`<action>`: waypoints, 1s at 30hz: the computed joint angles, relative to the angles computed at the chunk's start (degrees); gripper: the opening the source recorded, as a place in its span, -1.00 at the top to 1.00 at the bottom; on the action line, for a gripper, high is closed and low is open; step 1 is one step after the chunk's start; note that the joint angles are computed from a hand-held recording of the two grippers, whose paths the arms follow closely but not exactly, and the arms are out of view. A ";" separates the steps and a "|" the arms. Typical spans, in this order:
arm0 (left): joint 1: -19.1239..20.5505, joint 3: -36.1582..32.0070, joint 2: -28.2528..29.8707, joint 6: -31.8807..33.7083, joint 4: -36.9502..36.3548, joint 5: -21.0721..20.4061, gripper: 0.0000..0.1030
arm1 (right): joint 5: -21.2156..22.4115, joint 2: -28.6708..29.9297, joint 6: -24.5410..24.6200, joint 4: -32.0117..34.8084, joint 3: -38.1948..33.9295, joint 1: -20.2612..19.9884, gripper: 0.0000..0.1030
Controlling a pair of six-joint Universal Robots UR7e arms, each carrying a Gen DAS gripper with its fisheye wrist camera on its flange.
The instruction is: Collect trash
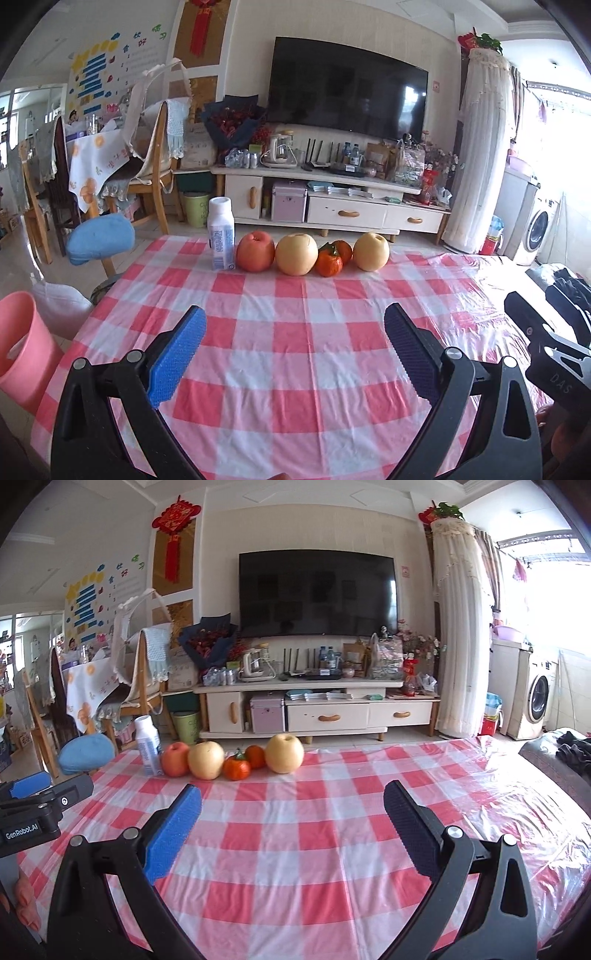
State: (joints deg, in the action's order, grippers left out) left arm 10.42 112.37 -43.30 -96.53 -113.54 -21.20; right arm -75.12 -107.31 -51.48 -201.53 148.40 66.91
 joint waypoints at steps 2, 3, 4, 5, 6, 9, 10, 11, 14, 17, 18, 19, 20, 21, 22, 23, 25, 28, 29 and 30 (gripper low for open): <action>0.05 -0.82 0.90 1.42 -0.80 0.41 -0.86 | 1.02 -0.45 0.00 0.27 -0.07 -0.85 -0.93; 0.10 -1.26 1.35 2.29 -1.34 0.43 -0.86 | 1.64 -0.75 0.13 0.70 -0.22 -1.37 -0.93; 0.17 -1.71 1.73 2.64 -1.36 0.45 -0.86 | 1.93 -0.84 0.18 0.89 -0.34 -1.64 -0.93; 0.24 -1.97 1.94 2.98 -1.50 0.58 -0.86 | 2.15 -0.89 0.24 0.96 -0.47 -1.84 -0.93; 0.26 -2.34 2.33 3.49 -1.86 0.77 -0.86 | 2.43 -0.99 0.22 0.97 -0.61 -2.13 -0.93; 0.30 -3.74 3.32 3.83 -0.96 1.22 -0.86 | 3.76 -1.58 0.13 0.42 -0.62 -3.27 -0.93; 0.27 -4.26 3.65 3.87 -0.47 1.30 -0.86 | 4.25 -1.83 0.19 0.12 -0.49 -3.64 -0.93; 0.22 -4.59 3.86 3.95 -0.19 1.35 -0.86 | 4.72 -2.06 0.36 -0.15 -0.45 -3.99 -0.93; 0.08 -5.79 4.65 3.82 1.01 1.95 -0.86 | 6.20 -2.90 1.17 0.08 -0.63 -5.07 -0.93; -0.03 -6.66 5.06 3.72 1.94 2.24 -0.86 | 6.88 -3.31 1.82 -0.05 -0.86 -5.56 -0.93; -0.13 -6.95 5.14 3.41 2.51 2.45 -0.86 | 7.39 -3.44 1.85 -0.28 -0.83 -5.94 -0.93; -0.19 -7.08 5.14 3.26 2.81 2.64 -0.86 | 7.69 -3.60 1.72 -0.12 -0.87 -6.17 -0.93; -0.29 -7.17 5.14 3.20 3.04 2.78 -0.86 | 7.85 -3.68 1.66 -0.05 -0.89 -6.32 -0.93; -0.36 -7.49 5.20 2.97 3.76 2.88 -0.86 | 7.90 -3.72 1.69 -0.03 -0.88 -6.41 -0.93; -0.40 -7.71 5.23 2.63 4.43 2.95 -0.86 | 7.85 -3.76 1.70 0.17 -0.91 -6.35 -0.93; -0.45 -7.96 5.29 2.31 5.09 3.05 -0.86 | 8.01 -3.81 1.56 0.26 -0.89 -6.40 -0.93; -0.52 -8.07 5.30 2.28 5.34 3.17 -0.86 | 8.84 -4.23 0.85 0.90 -0.79 -6.81 -0.93; -0.45 -8.28 5.31 2.28 5.66 2.94 -0.86 | 9.87 -4.77 -0.05 0.97 -0.38 -7.19 -0.93; -0.49 -8.21 5.26 2.40 5.45 2.89 -0.86 | 10.20 -4.89 -0.44 0.99 -0.25 -7.26 -0.93; -0.54 -8.00 5.16 2.56 5.01 2.89 -0.86 | 10.51 -4.99 -0.74 1.17 -0.20 -7.35 -0.93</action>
State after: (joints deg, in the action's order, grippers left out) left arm 9.88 104.37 -38.14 -93.97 -108.53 -18.31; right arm -64.61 -112.31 -52.22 -200.36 148.20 59.56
